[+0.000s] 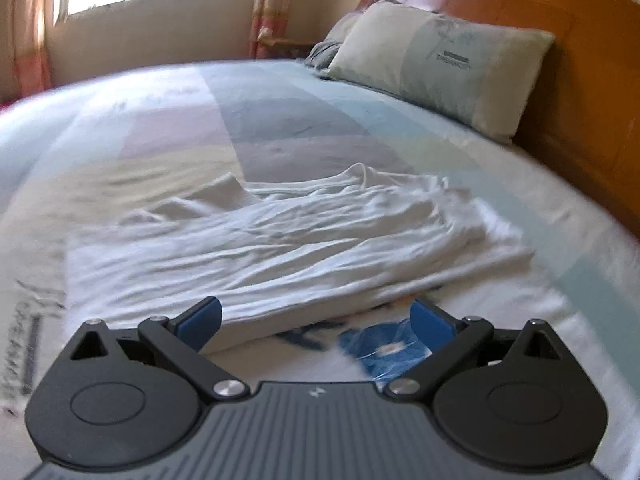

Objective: Fold clothes

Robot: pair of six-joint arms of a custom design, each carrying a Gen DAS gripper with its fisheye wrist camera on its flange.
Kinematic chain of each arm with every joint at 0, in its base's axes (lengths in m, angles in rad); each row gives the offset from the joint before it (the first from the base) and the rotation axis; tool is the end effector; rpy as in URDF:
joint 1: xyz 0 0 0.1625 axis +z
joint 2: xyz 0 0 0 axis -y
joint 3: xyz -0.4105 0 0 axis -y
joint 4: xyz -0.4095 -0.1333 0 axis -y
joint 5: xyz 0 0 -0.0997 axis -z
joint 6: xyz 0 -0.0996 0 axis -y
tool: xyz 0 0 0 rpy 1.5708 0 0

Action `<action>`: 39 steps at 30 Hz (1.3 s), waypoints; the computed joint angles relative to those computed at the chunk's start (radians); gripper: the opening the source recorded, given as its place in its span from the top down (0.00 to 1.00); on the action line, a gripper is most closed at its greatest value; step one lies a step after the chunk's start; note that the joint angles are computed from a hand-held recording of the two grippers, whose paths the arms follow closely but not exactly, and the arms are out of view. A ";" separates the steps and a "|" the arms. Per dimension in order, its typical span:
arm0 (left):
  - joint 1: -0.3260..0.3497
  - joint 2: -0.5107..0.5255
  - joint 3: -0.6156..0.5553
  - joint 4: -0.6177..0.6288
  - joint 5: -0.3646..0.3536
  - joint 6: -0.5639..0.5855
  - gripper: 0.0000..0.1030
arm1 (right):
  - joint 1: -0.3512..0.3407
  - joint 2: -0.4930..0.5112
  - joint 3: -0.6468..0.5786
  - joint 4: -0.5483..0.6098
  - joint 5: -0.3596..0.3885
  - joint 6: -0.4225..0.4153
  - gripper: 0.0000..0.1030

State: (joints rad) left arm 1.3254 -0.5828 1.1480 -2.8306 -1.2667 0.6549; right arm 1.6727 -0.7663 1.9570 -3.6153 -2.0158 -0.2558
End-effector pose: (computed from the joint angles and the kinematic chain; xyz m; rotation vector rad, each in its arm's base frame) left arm -0.0424 -0.8409 0.1599 0.9965 2.3919 -0.8363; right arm 0.1491 -0.5688 0.0830 0.1870 -2.4466 1.0646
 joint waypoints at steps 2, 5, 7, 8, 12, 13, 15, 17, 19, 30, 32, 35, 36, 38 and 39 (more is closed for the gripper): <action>0.010 0.011 -0.011 -0.029 -0.024 0.052 0.03 | 0.016 0.022 -0.037 0.012 -0.030 -0.008 0.00; 0.029 0.037 -0.072 0.006 -0.047 0.040 0.03 | 0.038 0.063 -0.095 0.032 -0.061 -0.010 0.00; 0.036 0.063 -0.146 0.138 0.014 -0.054 0.05 | 0.046 0.079 -0.128 0.072 -0.063 0.004 0.00; 0.039 0.056 -0.142 0.157 0.015 -0.058 0.05 | 0.048 0.082 -0.143 0.098 -0.055 0.011 0.00; 0.033 -0.024 -0.022 0.104 -0.012 0.021 0.04 | 0.053 0.097 -0.220 0.192 -0.024 0.032 0.00; 0.030 -0.043 0.004 0.095 -0.022 0.035 0.04 | 0.053 0.102 -0.245 0.214 -0.017 0.035 0.00; 0.024 -0.075 0.040 0.084 -0.051 0.057 0.03 | 0.047 0.116 -0.298 0.228 0.002 0.042 0.00; 0.021 -0.098 0.053 0.095 -0.086 0.077 0.03 | 0.036 0.133 -0.365 0.251 0.025 0.058 0.00; 0.027 -0.108 0.051 0.111 -0.123 0.080 0.03 | 0.020 0.152 -0.437 0.284 0.050 0.082 0.00; 0.068 -0.152 0.066 0.127 -0.248 0.122 0.03 | -0.135 0.241 -0.707 0.413 0.343 0.366 0.00; 0.077 -0.148 0.044 0.146 -0.266 0.088 0.03 | -0.161 0.257 -0.723 0.389 0.393 0.440 0.00; 0.086 -0.142 0.026 0.135 -0.282 0.049 0.03 | -0.189 0.278 -0.733 0.340 0.460 0.495 0.00; 0.087 -0.140 0.022 0.133 -0.282 0.040 0.03 | -0.192 0.285 -0.737 0.331 0.460 0.507 0.00; 0.088 -0.136 0.016 0.135 -0.275 0.036 0.03 | -0.192 0.296 -0.742 0.322 0.451 0.506 0.00; 0.087 -0.135 0.015 0.134 -0.271 0.037 0.03 | -0.190 0.302 -0.743 0.313 0.440 0.499 0.00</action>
